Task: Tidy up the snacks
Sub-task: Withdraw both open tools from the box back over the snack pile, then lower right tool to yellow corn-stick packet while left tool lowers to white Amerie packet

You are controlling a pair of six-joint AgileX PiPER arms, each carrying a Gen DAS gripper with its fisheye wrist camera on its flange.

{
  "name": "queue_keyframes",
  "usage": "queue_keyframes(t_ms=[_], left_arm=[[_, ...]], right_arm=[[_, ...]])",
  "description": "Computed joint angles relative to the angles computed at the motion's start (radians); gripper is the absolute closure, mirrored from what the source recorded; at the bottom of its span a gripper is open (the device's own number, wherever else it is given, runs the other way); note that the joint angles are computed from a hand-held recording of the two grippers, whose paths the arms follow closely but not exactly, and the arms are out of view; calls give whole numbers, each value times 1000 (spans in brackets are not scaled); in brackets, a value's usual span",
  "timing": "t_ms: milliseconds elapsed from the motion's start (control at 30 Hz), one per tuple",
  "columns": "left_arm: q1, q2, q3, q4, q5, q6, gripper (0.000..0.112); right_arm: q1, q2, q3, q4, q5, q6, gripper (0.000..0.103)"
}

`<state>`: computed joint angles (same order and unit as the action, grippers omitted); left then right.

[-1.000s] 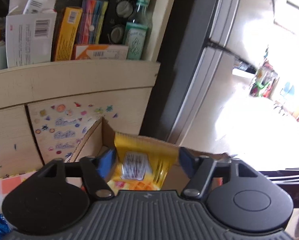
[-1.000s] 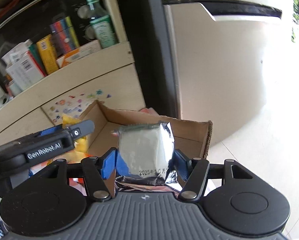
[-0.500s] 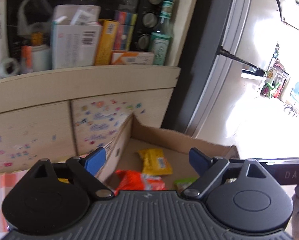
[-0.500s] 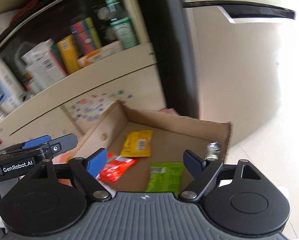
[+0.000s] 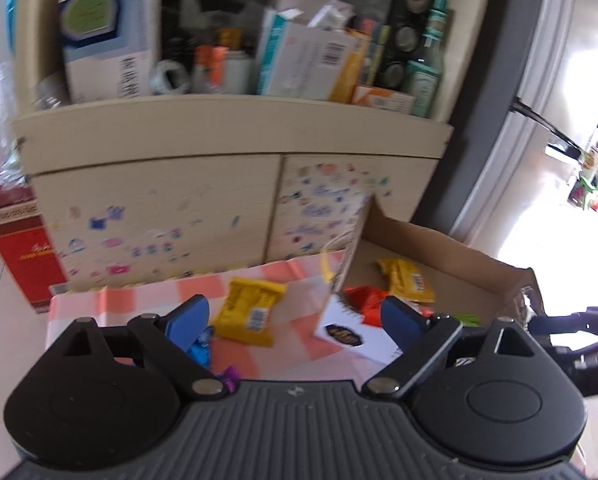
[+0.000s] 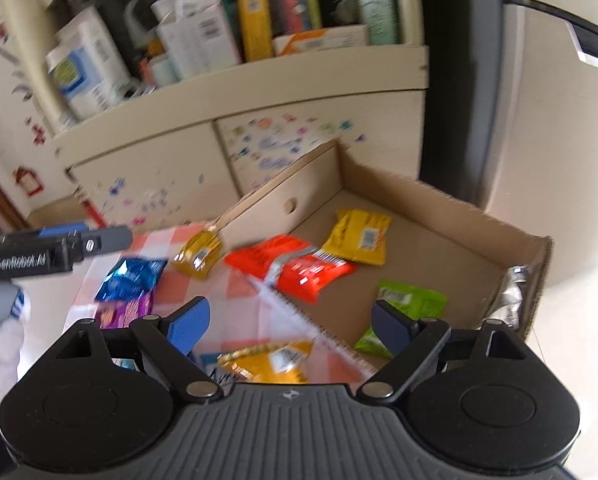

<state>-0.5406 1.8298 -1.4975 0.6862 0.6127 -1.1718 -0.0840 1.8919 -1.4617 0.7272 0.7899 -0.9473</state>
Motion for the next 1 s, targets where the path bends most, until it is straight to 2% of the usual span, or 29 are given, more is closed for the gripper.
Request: queue_keyframes(t_ms=[167,367,533,733,1000], left_arm=[[22,-47,83,-33,-37,53,20],[33,-97,199,-144,-103,205,20],[52,-135,283,-335,-163,455,20],[54,-144,346,-560,-176,755,20],[40,-71,336,-609,-143,854,20]], right_arm=[[31,5,23,-56,26,-24,11],[53,17,48,-131,37,-26,11],[69,38,51,-187,29,3,11],[88,67,39,-253,14,59,11],[116,104,19,-310,3,118,11]])
